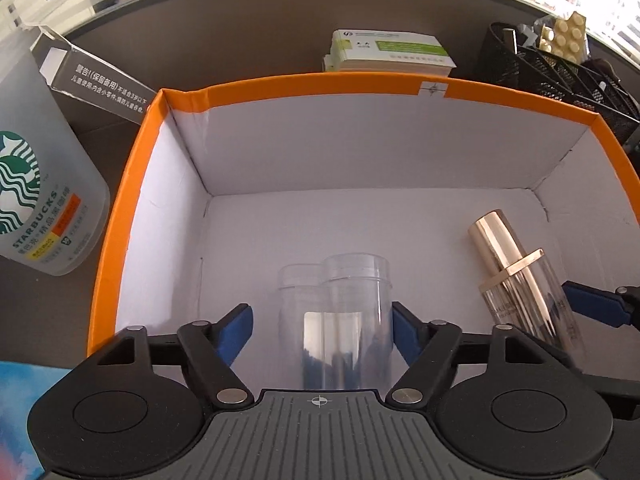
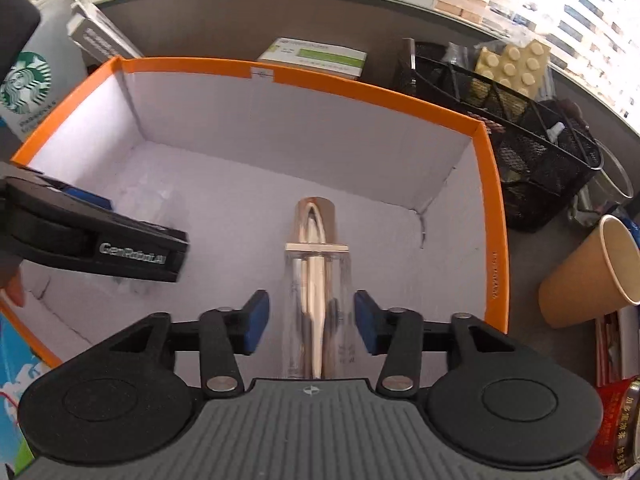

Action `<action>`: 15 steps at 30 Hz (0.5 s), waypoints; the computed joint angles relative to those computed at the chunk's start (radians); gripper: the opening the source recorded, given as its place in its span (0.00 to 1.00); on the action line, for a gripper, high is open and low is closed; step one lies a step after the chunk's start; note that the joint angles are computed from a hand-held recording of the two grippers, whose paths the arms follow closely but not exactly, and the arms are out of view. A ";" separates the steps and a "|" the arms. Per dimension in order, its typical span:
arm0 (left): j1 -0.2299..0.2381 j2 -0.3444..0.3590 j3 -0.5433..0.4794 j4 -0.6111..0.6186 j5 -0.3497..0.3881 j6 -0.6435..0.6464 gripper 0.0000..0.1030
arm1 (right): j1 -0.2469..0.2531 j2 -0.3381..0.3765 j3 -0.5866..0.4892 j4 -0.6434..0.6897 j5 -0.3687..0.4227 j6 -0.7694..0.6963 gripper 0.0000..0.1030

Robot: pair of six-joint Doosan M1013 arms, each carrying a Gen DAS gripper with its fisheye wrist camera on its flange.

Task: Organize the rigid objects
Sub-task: 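Open left tool to drop the clear cup while right releases the tube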

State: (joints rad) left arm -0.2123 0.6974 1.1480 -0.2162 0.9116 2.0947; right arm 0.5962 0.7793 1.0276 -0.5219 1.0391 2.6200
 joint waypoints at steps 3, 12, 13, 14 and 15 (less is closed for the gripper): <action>0.003 -0.001 -0.003 -0.007 0.012 0.003 0.76 | 0.003 0.001 -0.002 -0.008 0.003 0.005 0.48; 0.013 -0.062 0.044 -0.082 -0.036 0.064 0.98 | 0.029 -0.031 0.011 -0.119 0.023 0.079 0.58; 0.014 -0.073 0.056 -0.084 -0.064 0.069 0.99 | 0.033 -0.035 0.012 -0.135 0.031 0.091 0.58; 0.018 -0.090 0.074 -0.094 -0.084 0.082 1.00 | 0.036 -0.044 0.020 -0.149 0.028 0.107 0.58; 0.022 -0.101 0.083 -0.104 -0.094 0.093 1.00 | 0.039 -0.051 0.023 -0.158 0.027 0.117 0.58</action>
State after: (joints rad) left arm -0.1906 0.5962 1.2307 -0.3199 0.8178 2.1873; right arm 0.6354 0.7285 1.0505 -0.6794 1.0660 2.7367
